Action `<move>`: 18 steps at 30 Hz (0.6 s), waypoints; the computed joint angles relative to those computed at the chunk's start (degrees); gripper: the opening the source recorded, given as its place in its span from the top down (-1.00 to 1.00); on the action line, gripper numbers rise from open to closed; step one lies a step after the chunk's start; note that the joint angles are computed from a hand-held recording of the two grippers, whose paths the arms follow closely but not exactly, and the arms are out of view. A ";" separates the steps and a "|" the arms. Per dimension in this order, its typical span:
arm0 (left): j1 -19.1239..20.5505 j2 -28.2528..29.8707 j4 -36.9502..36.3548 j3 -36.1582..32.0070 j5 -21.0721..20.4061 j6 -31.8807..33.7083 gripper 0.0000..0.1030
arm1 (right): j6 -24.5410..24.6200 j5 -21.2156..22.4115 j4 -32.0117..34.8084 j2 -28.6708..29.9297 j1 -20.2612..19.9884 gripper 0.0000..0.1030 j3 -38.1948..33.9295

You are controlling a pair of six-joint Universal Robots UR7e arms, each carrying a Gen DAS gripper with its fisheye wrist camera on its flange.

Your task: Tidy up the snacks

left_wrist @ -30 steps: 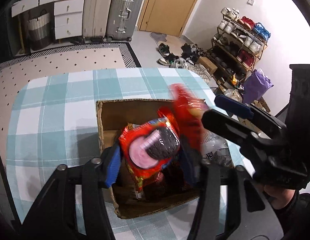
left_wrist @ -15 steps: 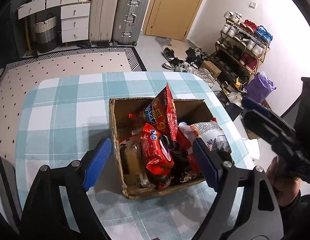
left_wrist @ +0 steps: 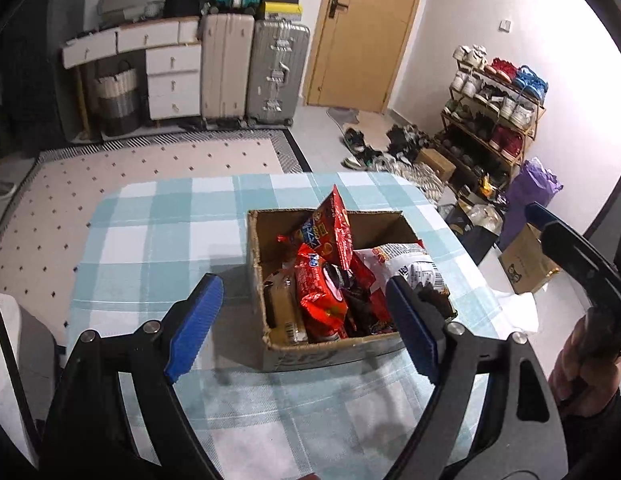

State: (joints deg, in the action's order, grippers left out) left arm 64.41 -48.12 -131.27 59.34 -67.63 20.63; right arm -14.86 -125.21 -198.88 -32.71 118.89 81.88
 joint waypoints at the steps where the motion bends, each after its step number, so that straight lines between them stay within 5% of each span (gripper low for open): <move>1: -0.19 -1.25 -2.05 2.09 0.44 0.03 -0.60 | -0.31 -0.49 -0.90 -0.18 0.41 -0.63 0.61; 9: -2.15 -11.23 -20.98 18.85 2.13 2.86 -0.73 | -2.63 -3.22 -7.64 -1.50 3.21 -0.66 6.67; 18: -4.16 -18.99 -29.18 29.02 3.46 3.82 -0.98 | -4.69 -6.23 -14.14 -2.22 5.86 -0.70 11.24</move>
